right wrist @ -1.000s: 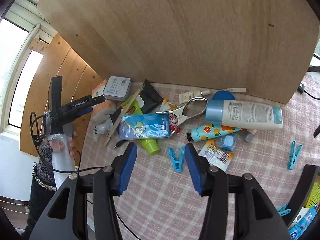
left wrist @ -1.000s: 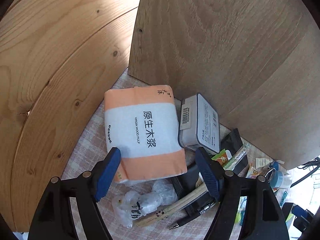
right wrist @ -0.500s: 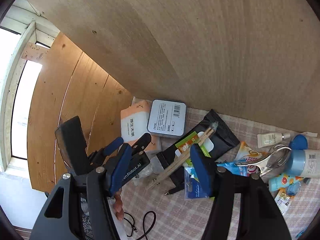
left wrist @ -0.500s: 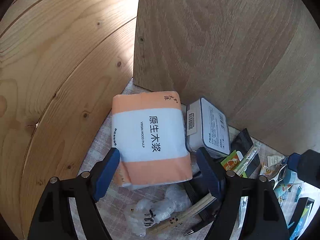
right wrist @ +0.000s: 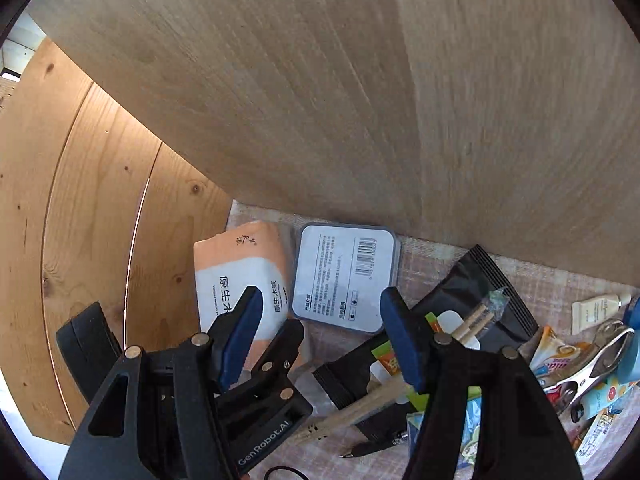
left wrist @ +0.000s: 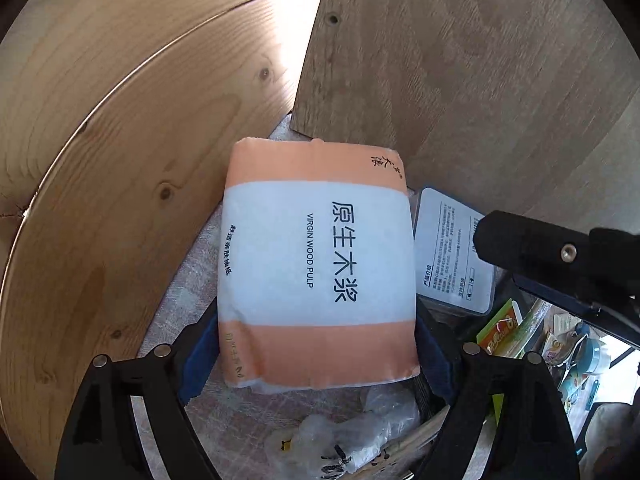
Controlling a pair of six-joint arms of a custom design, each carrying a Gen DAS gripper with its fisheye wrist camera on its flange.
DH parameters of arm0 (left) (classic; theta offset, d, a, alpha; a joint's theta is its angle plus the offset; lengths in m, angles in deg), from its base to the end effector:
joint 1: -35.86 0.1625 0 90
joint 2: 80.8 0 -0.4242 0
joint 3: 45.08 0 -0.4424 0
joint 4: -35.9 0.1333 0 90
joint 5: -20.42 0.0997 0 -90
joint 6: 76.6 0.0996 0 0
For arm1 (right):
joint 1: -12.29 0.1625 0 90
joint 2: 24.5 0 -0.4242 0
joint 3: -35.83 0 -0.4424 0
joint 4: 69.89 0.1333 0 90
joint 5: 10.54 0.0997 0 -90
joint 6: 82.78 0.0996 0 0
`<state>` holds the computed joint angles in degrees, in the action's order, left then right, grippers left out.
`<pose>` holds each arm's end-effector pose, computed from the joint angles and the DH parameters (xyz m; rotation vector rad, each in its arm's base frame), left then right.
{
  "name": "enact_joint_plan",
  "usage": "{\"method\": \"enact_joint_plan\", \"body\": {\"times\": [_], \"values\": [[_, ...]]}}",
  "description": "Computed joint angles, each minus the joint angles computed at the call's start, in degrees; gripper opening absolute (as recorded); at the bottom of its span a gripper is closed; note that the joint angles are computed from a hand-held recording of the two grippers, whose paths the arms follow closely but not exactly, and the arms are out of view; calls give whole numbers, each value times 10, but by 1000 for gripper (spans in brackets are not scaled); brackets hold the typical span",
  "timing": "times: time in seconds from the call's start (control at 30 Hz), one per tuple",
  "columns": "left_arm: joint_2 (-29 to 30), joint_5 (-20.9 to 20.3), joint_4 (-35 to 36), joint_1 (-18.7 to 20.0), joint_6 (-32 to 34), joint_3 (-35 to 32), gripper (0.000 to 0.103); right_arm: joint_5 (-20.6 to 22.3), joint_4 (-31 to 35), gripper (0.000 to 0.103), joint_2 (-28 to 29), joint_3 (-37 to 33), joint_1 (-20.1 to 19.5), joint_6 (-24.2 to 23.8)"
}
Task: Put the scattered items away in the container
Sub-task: 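Grasp the orange-white tissue pack with the left tool while the right tool grasps the grey tin box, then lift the tissue pack and tin box off the table with both tools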
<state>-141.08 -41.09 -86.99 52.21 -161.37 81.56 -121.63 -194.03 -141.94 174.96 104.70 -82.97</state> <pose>-0.3546 -0.2925 -0.0024 -0.0511 2.4483 -0.4715 0.1114 -0.3286 0.3062 0.0066 -2.7625 0.3112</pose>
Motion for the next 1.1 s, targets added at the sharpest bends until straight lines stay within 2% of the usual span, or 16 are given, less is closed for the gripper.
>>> {"method": "enact_joint_plan", "body": {"times": [0.07, 0.17, 0.33, 0.53, 0.67, 0.97, 1.1], "values": [[0, -1, -12, 0, 2, 5, 85, -7, -14, 60, 14, 2, 3, 5], [-1, 3, -23, -3, 0, 11, 84, -48, -41, 60, 42, 5, 18, 15], [-3, 6, -34, -4, -4, 16, 83, -83, -85, 61, 64, 12, 38, 28], [-2, 7, -42, -6, -1, 17, 83, -170, -91, 61, 95, 13, 76, 55], [-1, 8, -48, -5, 0, 18, 83, -170, -75, 61, 104, 9, 68, 63], [3, 11, -51, 0, -3, 14, 82, -146, -100, 69, 114, 8, 48, 53], [13, 16, -37, 1, 1, 4, 82, -150, -111, 79, 122, 8, 46, 35]]}}
